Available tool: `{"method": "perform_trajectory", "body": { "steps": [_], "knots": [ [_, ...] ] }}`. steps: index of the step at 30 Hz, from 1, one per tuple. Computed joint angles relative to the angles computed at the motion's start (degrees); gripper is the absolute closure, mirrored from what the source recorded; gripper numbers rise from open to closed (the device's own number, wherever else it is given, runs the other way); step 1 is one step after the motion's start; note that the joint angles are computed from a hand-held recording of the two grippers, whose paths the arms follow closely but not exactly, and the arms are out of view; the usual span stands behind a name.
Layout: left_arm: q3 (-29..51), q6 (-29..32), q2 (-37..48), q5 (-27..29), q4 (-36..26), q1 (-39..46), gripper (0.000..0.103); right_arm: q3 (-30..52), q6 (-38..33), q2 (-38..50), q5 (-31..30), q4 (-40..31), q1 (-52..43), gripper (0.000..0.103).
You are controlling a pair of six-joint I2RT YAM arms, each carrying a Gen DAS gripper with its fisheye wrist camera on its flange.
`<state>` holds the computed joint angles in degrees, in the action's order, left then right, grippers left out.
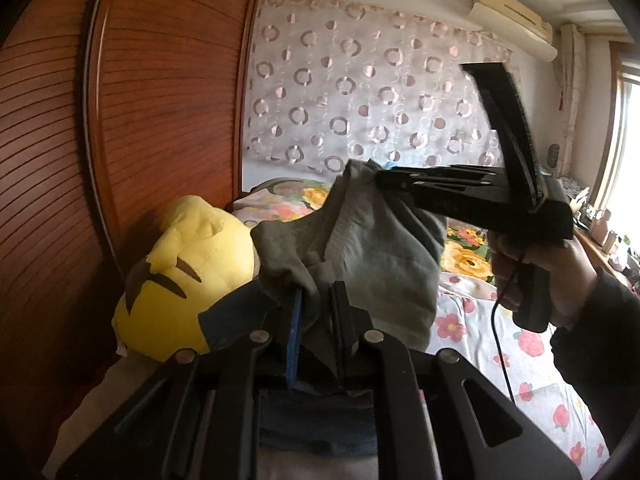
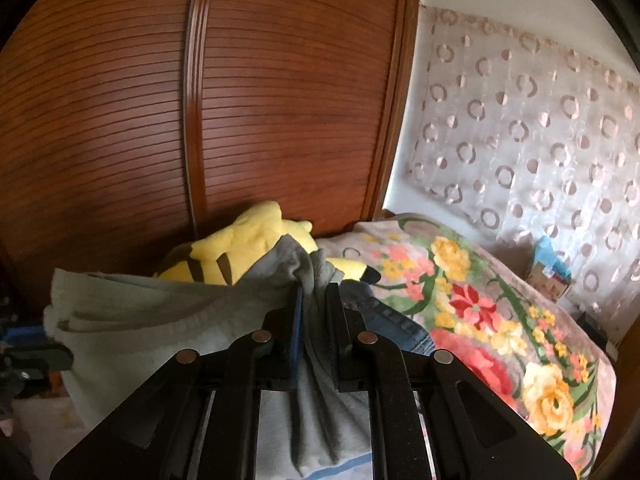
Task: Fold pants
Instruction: 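Lower the held pants onto the folded blue jeans with both grippers, then open both grippers and release the pants on the jeans stack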
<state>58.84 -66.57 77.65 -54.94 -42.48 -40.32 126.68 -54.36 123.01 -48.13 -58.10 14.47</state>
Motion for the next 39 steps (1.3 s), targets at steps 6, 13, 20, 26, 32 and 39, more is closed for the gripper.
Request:
{"method": "perform_trajectory", "body": {
  "steps": [6,13,20,26,32,39],
  "knots": [
    [0.02,-0.81,-0.14,-0.41,-0.7,-0.35,0.089,3.34,0.31,1.08,-2.45,-3.67,-2.32,0.083],
    [0.53,6.66,0.7,0.57,4.35,-0.48,0.071,3.43,-7.94,1.28,-3.9,-11.34,-4.91,0.083],
    [-0.23,8.72,4.7,8.65,7.38,3.45,0.068,1.47,-6.81,3.59,1.48,-7.57,-4.51,0.078],
    [-2.42,8.46,5.88,12.83,10.38,6.0,0.066,6.81,-4.9,8.6,2.12,-8.51,-4.03,0.077],
    [-1.91,8.76,6.73,13.11,10.61,6.02,0.063,5.99,-6.02,8.09,1.56,-9.27,-4.31,0.062],
    [-1.2,6.25,4.77,11.77,6.11,3.89,0.059,-3.23,-6.68,1.07,0.43,-6.84,-5.13,0.052]
  ]
}}
